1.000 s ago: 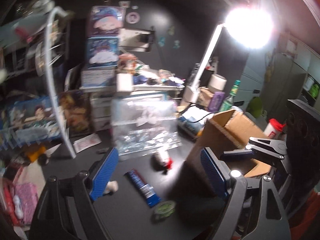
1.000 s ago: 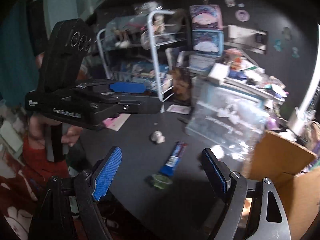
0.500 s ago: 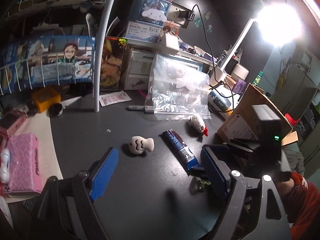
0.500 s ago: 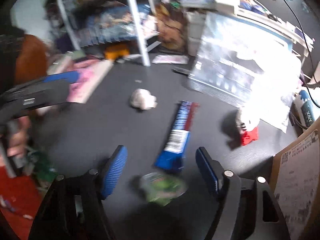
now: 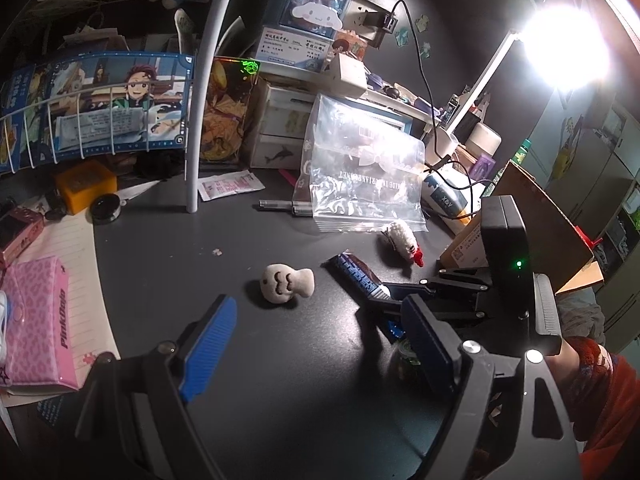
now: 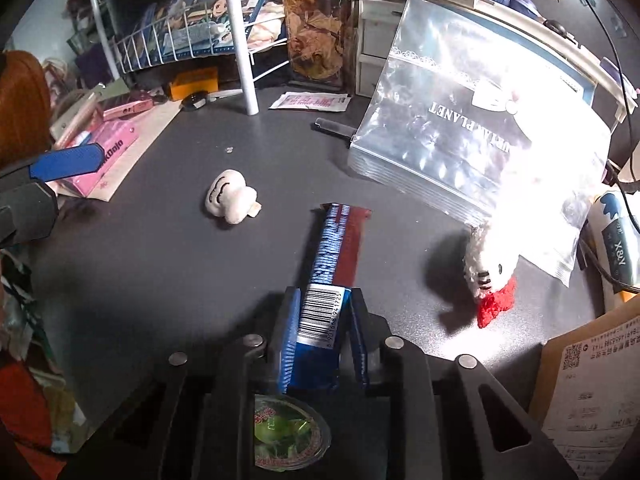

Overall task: Organize objects
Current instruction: 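Grasp the blue snack bar with the right gripper and lift it, then carry the snack bar into the box and open the right gripper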

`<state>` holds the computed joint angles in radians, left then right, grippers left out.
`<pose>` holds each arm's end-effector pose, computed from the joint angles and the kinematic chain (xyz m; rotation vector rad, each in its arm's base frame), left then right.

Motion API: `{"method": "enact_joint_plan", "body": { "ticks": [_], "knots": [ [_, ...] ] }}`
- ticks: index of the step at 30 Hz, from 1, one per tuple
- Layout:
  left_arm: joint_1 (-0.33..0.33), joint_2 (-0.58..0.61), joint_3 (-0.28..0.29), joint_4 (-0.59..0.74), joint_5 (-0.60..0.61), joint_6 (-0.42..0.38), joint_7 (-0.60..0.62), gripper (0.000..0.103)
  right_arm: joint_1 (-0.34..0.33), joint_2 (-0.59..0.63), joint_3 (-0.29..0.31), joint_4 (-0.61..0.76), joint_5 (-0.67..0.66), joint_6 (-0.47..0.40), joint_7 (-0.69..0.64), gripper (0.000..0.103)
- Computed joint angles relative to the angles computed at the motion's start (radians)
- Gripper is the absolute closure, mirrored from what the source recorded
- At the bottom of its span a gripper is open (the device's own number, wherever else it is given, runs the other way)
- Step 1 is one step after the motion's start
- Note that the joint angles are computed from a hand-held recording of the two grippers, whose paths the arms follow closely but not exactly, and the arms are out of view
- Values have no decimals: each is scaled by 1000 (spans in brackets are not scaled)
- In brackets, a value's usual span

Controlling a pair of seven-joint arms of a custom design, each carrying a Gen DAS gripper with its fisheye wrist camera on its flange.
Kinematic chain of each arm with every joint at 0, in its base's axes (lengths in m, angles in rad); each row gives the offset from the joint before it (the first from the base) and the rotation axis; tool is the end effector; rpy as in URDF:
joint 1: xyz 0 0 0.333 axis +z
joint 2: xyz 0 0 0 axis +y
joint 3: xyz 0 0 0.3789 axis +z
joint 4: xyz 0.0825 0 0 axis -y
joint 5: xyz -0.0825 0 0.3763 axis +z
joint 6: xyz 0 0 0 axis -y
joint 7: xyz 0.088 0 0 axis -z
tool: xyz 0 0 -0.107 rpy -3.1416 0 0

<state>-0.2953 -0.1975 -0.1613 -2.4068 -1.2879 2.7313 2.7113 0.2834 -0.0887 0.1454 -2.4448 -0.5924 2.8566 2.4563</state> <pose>0.4377 -0.1783 0.4917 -1.4055 2.4051 -1.2791 0.4372 0.2346 0.4509 -1.9535 1.8112 -0.5095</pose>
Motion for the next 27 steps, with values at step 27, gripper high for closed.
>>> {"method": "enact_joint_plan", "body": {
  "ticks": [27],
  "knots": [
    [-66, -42, -32, 125, -7, -163, -41, 60, 68, -395, 11, -176, 448, 190, -461, 89]
  ]
}}
